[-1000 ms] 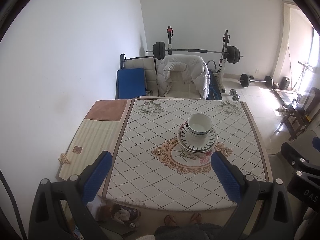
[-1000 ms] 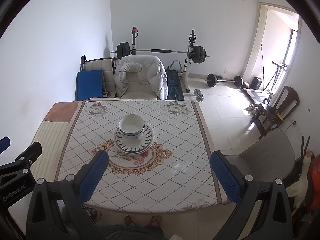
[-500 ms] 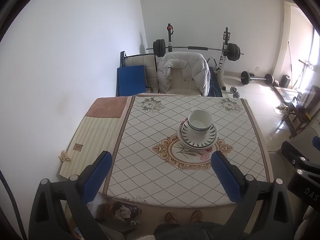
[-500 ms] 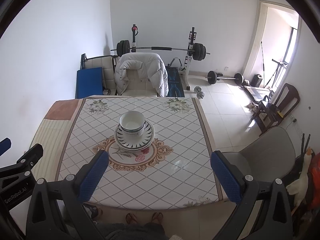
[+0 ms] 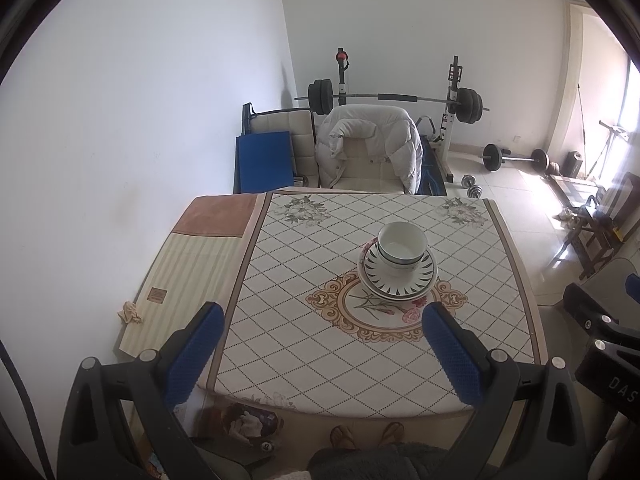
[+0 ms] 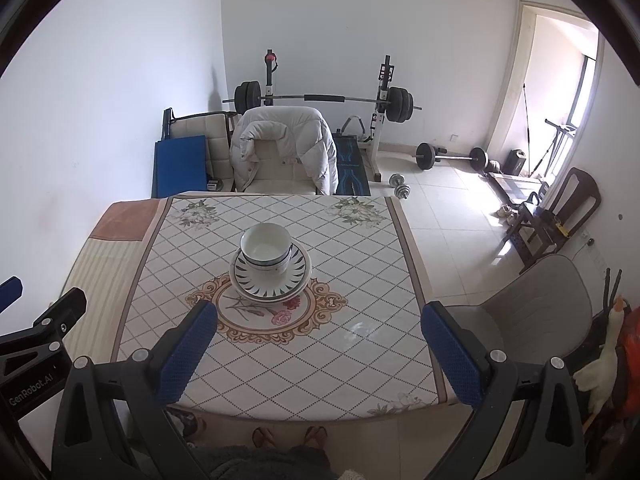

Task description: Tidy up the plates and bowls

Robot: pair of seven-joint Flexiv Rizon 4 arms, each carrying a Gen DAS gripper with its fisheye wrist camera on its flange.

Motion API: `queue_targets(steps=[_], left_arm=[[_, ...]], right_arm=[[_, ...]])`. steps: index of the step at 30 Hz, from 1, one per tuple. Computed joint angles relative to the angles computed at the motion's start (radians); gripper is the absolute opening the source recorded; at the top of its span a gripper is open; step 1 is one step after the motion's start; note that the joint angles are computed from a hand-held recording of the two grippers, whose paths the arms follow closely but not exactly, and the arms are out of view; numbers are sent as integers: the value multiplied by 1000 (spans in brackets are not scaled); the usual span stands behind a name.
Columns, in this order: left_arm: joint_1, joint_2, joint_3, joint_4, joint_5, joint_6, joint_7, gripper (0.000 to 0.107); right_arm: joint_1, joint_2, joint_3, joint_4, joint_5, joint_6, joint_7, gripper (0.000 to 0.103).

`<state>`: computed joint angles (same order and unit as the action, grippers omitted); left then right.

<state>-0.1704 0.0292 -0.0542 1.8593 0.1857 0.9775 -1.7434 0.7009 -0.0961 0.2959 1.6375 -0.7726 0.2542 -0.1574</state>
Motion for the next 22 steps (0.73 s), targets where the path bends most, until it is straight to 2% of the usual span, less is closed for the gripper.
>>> queue_targets(steps=[22], left_arm=[[-6,-17,1,-16,1,2,6,102]], right_arm=[[-23,9,-2,8,12,19,-20,103]])
